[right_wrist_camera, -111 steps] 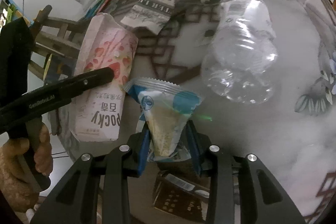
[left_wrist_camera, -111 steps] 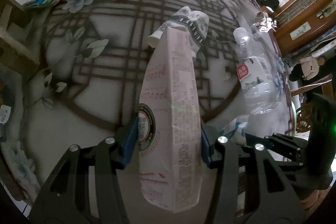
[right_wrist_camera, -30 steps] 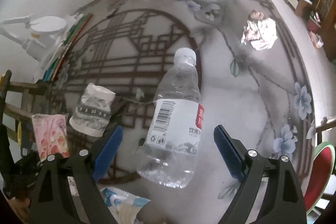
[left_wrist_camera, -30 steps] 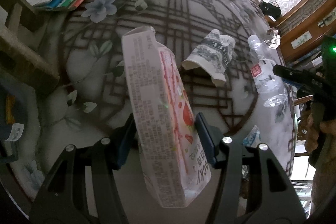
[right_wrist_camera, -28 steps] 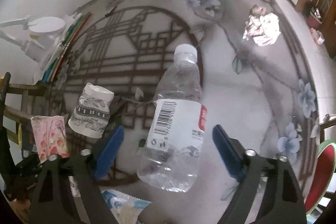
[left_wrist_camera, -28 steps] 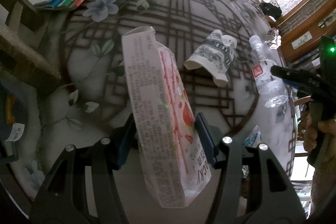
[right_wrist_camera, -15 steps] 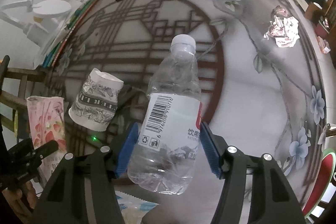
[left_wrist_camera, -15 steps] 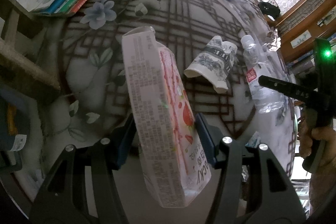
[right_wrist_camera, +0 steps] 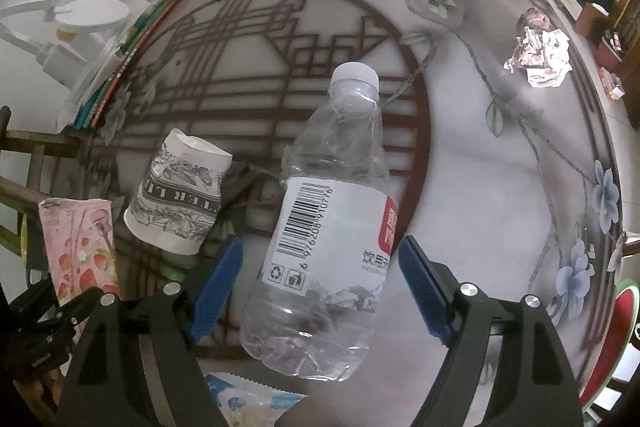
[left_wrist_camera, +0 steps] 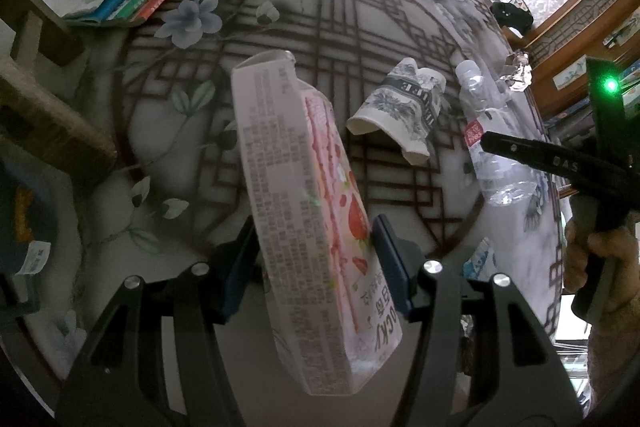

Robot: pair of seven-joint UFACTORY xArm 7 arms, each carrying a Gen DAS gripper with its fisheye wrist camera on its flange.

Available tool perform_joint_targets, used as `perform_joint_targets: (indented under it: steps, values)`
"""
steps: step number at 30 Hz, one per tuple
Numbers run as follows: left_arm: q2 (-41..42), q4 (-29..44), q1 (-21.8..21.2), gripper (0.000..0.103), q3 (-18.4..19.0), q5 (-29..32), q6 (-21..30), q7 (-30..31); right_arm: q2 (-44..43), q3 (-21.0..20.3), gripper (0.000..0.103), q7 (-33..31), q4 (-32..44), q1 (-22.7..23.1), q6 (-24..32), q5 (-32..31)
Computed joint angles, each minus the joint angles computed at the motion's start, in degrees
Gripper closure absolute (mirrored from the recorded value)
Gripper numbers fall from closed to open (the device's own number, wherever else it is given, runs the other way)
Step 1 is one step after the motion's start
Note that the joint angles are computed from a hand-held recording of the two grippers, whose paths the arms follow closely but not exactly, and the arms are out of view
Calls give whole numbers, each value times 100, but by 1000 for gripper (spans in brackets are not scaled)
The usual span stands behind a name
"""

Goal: Collect trash
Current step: 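Move the right tool to the clear water bottle and close on it, then carry the pink box and water bottle over the red bin and open both tools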

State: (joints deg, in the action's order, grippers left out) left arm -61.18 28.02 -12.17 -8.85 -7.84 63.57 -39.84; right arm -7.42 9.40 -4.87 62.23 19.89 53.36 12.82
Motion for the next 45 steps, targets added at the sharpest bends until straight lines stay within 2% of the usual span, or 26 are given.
perform_joint_targets:
  steps: [6, 7, 8, 10, 16, 31, 45]
  values:
    - [-20, 26, -24, 48, -47, 3, 21, -40, 9, 5, 27, 0, 0, 2, 14, -60]
    - [-16, 32, -32, 48, -56, 3, 11, -44, 0, 10, 29, -23, -9, 6, 23, -85]
    - [-16, 40, -43, 48, -66, 7, 6, -43, -5, 17, 41, -48, -23, 12, 44, -114]
    - [-8, 55, -58, 48, -83, 8, 0, -55, -17, 26, 43, -47, -64, 20, 83, -143]
    - [-45, 118, -66, 48, -160, 82, -16, -104, -438, -55, 45, -184, -389, 36, -107, 156]
    - [261, 403, -197, 48, -413, 170, -200, -341, -1486, -328, 46, -483, -958, 28, -93, 785]
    - [1386, 1307, -273, 48, -932, 520, -761, -851, -2426, -803, 47, -1080, -1317, -144, 71, 887]
